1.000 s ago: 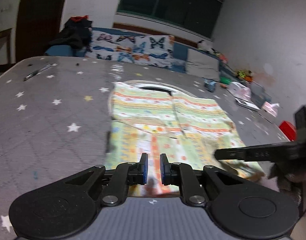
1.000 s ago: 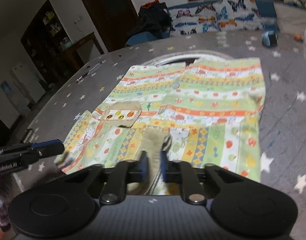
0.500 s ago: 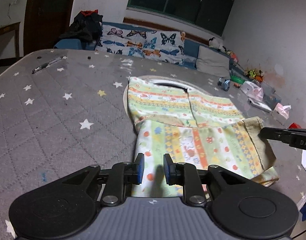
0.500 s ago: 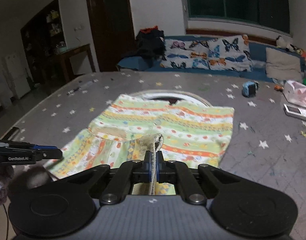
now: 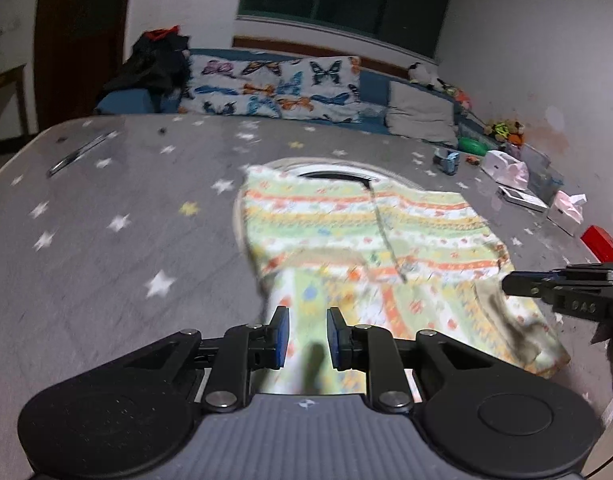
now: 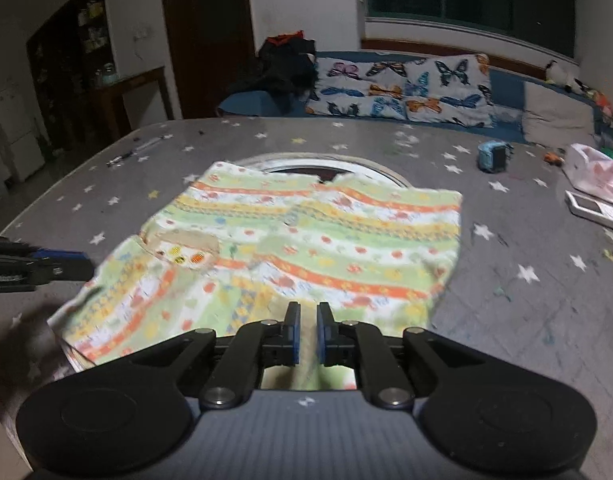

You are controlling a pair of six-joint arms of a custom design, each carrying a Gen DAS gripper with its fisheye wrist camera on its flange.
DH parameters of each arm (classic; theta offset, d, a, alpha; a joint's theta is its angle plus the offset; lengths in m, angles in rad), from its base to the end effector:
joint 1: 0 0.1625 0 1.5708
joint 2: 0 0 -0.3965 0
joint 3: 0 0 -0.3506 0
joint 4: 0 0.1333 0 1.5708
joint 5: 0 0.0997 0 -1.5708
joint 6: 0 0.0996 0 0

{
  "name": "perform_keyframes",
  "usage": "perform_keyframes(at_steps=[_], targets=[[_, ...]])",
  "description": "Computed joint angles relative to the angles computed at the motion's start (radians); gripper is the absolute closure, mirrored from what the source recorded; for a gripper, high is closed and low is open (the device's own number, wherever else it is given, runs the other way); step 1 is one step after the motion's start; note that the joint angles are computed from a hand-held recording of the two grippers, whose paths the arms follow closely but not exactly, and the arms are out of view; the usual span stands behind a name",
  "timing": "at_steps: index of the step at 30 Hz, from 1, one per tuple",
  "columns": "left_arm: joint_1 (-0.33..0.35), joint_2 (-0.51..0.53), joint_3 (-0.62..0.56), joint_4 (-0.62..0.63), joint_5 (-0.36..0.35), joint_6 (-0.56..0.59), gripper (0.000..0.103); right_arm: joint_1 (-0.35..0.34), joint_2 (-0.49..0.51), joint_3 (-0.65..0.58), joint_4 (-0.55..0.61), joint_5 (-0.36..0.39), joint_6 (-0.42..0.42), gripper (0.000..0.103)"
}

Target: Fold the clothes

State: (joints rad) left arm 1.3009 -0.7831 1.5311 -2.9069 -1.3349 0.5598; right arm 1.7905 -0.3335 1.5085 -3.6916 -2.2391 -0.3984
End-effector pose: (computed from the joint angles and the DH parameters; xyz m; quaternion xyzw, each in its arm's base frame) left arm -0.0290 -0.6920 0.1785 0.3519 0.8836 -0.2685 0.1530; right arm 0.2075 -0.6008 0.0039 0.1135 -0.8466 0.4025 0.3292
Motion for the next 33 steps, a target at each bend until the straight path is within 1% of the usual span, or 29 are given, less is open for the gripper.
perform_keyframes(at_steps=[3,6,11,15,19,23,27,33], targets=[[-0.004,0.050,-0.057,0.021,0.002,-0.003,0.081,-0.010,0.018,-0.039,0.041,0.015,-0.020,0.094],[-0.002,0.090,-0.099,0.036,0.029,-0.006,0.082,-0.017,0.040,-0.066,0.060,0.011,-0.051,0.094],[0.003,0.101,-0.092,0.006,0.031,0.024,0.081,-0.015,0.042,-0.065,0.063,0.007,-0.078,0.093],[-0.001,0.056,-0.046,0.015,0.006,0.008,0.081,0.000,0.018,-0.019,0.042,0.019,-0.090,0.091],[-0.008,-0.005,0.036,0.019,-0.027,0.026,0.081,0.008,-0.007,0.042,0.038,0.033,-0.082,0.088],[-0.015,-0.049,0.115,0.020,-0.050,0.056,0.081,0.011,-0.014,0.089,0.034,0.028,-0.073,0.087],[-0.020,-0.056,0.164,-0.008,-0.028,0.091,0.081,0.013,-0.014,0.108,0.020,0.025,-0.074,0.086],[-0.019,-0.051,0.169,-0.018,-0.019,0.097,0.081,0.009,-0.013,0.118,0.006,0.029,-0.066,0.085]])
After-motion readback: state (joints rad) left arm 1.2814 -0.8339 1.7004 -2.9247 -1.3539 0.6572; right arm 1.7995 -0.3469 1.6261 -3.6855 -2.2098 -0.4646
